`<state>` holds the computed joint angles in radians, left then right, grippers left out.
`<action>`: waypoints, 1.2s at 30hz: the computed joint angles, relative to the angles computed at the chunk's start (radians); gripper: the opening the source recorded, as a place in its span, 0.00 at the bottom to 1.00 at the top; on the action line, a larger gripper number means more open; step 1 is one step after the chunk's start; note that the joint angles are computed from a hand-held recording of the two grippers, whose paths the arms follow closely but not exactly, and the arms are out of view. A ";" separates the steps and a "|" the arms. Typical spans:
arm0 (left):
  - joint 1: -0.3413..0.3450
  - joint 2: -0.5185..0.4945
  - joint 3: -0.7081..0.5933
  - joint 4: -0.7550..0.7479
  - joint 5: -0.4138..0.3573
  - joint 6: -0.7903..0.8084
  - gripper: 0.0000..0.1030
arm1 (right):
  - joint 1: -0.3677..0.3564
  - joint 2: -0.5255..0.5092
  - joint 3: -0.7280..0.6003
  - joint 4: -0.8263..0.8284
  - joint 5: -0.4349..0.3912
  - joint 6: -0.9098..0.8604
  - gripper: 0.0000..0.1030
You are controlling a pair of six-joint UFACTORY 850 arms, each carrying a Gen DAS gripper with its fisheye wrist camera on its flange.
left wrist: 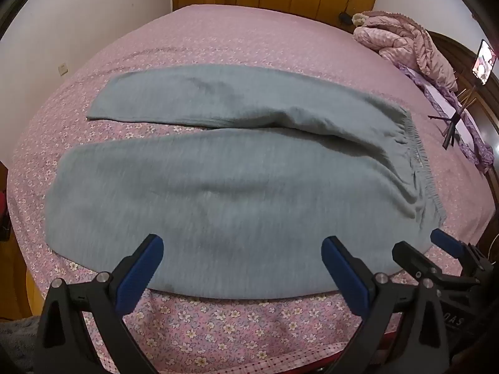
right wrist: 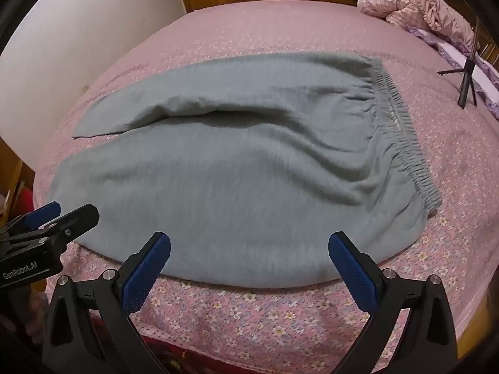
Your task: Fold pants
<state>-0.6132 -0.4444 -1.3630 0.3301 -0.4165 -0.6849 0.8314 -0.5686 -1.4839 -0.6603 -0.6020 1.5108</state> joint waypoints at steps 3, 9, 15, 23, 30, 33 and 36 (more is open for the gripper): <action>0.002 0.001 -0.001 -0.035 -0.003 0.034 1.00 | 0.001 -0.007 -0.016 -0.004 -0.019 -0.008 1.00; 0.008 0.023 0.030 0.007 0.010 0.003 1.00 | 0.014 -0.014 -0.011 -0.030 -0.029 0.032 1.00; 0.000 0.003 -0.001 0.021 -0.035 -0.031 1.00 | 0.003 -0.003 0.001 0.018 -0.001 0.014 1.00; -0.014 0.033 0.024 0.151 -0.055 -0.163 1.00 | 0.001 0.003 0.008 0.016 0.019 0.019 1.00; -0.027 0.038 0.023 0.195 -0.069 -0.193 1.00 | 0.013 0.005 -0.004 -0.027 -0.027 0.052 1.00; -0.031 0.034 0.020 0.192 -0.072 -0.189 1.00 | 0.020 0.007 -0.009 -0.055 -0.053 0.063 1.00; -0.032 0.033 0.020 0.186 -0.072 -0.183 1.00 | 0.022 0.004 -0.016 -0.053 -0.058 0.057 1.00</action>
